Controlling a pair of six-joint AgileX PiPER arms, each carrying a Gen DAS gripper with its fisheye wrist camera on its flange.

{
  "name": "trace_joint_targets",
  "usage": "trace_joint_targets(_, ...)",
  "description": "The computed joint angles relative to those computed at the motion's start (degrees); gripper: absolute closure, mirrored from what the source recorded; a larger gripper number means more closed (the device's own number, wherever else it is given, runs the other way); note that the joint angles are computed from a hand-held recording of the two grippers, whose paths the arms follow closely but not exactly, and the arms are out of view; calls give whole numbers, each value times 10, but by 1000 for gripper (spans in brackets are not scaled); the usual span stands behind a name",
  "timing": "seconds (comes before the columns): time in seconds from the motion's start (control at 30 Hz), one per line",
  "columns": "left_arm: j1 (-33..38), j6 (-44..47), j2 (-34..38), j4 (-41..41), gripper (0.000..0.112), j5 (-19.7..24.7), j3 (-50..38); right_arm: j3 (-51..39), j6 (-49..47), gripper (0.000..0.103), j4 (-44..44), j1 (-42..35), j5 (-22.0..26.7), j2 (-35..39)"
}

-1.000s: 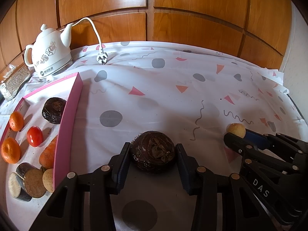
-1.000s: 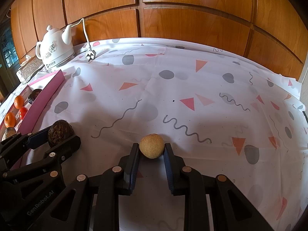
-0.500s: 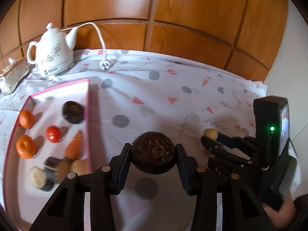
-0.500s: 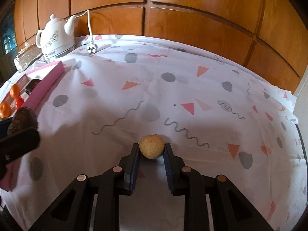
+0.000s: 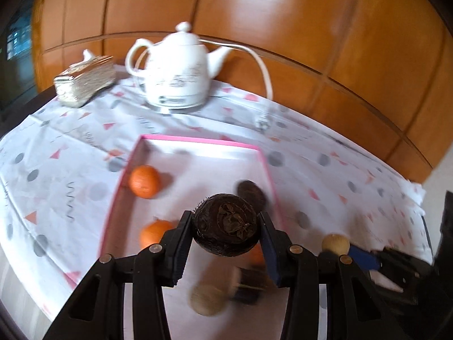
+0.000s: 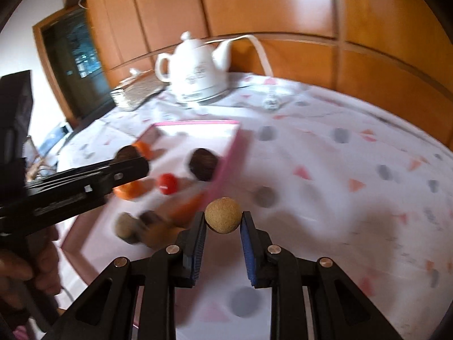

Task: Organize fruits
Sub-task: 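Carry the dark fruit and yellow ball over the pink tray with both grippers, then open both grippers to drop the dark fruit and yellow ball into the tray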

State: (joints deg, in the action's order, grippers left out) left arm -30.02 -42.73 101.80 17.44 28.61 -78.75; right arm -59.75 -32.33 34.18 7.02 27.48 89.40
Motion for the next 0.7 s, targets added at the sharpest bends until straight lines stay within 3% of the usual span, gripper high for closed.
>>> trace_joint_targets(0.27, 32, 16, 26, -15, 66, 17, -40, -76, 72, 78, -52, 61, 5, 68)
trace_joint_targets(0.33, 32, 3, 26, -3, 64, 18, -41, -107, 73, 77, -46, 62, 28, 92)
trace_joint_targets(0.57, 17, -124, 2, 110, 62, 31, -2, -123, 84, 69, -36, 64, 43, 114)
trace_joint_targets(0.7, 3, -184, -19, 167, 59, 37, 27, -85, 99, 69, -45, 70, 16, 85)
